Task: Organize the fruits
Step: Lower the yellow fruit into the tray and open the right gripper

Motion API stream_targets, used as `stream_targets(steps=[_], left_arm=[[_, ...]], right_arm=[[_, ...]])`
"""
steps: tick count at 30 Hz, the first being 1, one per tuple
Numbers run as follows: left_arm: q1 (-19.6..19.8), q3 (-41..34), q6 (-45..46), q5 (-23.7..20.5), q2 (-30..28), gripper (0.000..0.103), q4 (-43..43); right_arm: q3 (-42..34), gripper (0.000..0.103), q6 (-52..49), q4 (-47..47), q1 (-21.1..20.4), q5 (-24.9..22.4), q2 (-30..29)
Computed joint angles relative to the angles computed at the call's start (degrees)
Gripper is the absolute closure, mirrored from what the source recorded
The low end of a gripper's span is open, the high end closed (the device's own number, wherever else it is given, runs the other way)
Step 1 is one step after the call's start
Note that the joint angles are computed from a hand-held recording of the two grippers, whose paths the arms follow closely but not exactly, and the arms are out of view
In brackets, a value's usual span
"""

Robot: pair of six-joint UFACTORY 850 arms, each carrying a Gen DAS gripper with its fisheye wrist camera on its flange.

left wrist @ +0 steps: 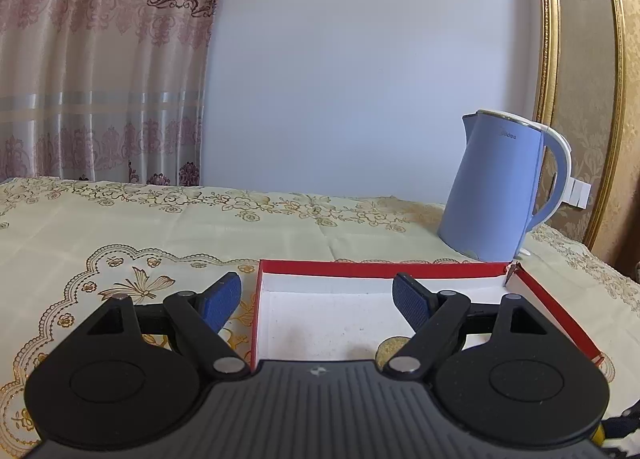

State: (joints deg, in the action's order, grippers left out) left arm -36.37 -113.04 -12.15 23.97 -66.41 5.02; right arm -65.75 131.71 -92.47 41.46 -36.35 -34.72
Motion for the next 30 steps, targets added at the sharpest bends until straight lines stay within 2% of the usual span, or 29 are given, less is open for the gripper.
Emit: stream_targets(steps=[3,7,13,17,21,30], left_arm=[[0.0,-0.1,0.0,-0.2,-0.1,0.02,0.1],[0.0,0.0,0.1,0.0,0.0,0.02,0.1],[-0.1,-0.1,0.7,0.2,-0.1,0.02,-0.3],[-0.1,-0.6,0.8,-0.5,-0.3,0.02,-0.2],[0.0,-0.6,0.6,-0.6,-0.3,0.02,0.1],[-0.1,-1.2,0.6,-1.5,-0.6,0.02,0.6]], right_arm=[[0.4,0.078,0.7,-2.5,-0.7,-0.5,1.8],[-3.6,0.078,-4.6,-3.0,-3.1,-1.2,0.8],[-13.4,0.078,-11.6,-2.9,-8.6,2.3,-4.7],[-19.9,0.078,-19.2,3.6,-11.1,5.3,-10.0],[-22.7,0.078,-23.3,8.6,-11.9,6.4,-13.2],[-22.5,0.078,-21.9,8.0,-11.9,5.7,-14.0]])
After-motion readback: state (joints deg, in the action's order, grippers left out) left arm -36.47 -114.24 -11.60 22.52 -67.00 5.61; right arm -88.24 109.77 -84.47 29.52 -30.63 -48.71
